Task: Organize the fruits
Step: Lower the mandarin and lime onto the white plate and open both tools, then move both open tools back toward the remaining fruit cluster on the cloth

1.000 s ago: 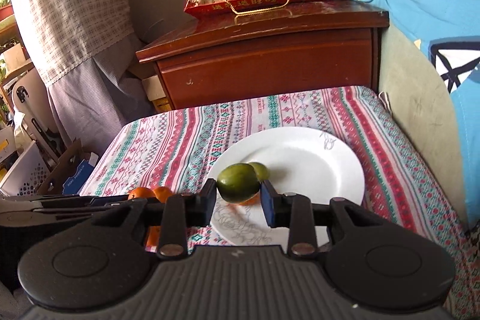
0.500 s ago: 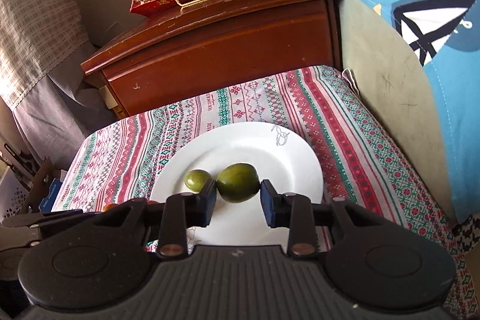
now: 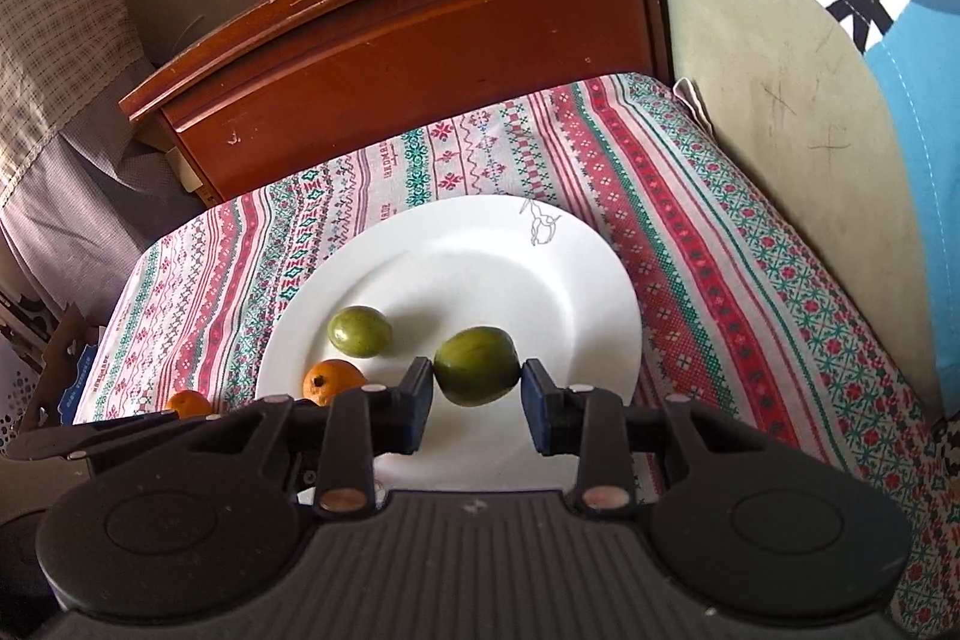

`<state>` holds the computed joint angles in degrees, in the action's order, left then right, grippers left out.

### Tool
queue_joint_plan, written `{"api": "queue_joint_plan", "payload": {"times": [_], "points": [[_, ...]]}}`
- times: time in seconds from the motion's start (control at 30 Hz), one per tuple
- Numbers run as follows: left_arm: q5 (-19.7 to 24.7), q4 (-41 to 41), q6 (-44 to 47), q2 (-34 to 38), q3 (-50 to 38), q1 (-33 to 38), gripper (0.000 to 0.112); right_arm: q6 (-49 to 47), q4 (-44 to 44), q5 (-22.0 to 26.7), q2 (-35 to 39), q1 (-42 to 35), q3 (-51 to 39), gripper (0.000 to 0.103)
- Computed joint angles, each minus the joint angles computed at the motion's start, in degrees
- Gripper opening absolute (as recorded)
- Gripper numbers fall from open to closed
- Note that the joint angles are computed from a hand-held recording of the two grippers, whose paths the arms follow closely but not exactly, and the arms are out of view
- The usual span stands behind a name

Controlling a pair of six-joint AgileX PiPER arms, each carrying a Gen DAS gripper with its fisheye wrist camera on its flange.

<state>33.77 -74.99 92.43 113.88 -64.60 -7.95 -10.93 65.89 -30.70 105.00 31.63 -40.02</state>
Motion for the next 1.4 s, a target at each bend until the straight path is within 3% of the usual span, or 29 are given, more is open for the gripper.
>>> {"api": "queue_joint_plan", "payload": {"times": [0.07,0.2,0.6,0.9,1.4], "points": [[0.1,-0.97,1.23,-0.46,0.3,-0.05,0.029,-0.18,0.42,-0.6,-0.43,0.23,0.05,0.035],[-0.48,-2.28,1.71,-1.92,0.98,0.13,0.043,0.27,0.61,-1.35,-1.09,0.4,0.19,0.035],[-0.73,6.22,-9.07,-6.5,-0.06,4.64,0.062,-2.79,4.0,-4.04,-4.43,3.78,1.28,0.036],[3.63,8.62,-13.9,-8.35,-1.73,11.19,0.065,1.88,4.77,-6.87,-6.5,7.09,3.23,0.037],[5.22,11.47,-16.59,-9.0,-1.95,19.42,0.065,-4.47,9.43,-8.39,-1.52,16.69,-2.15,0.037]]}}
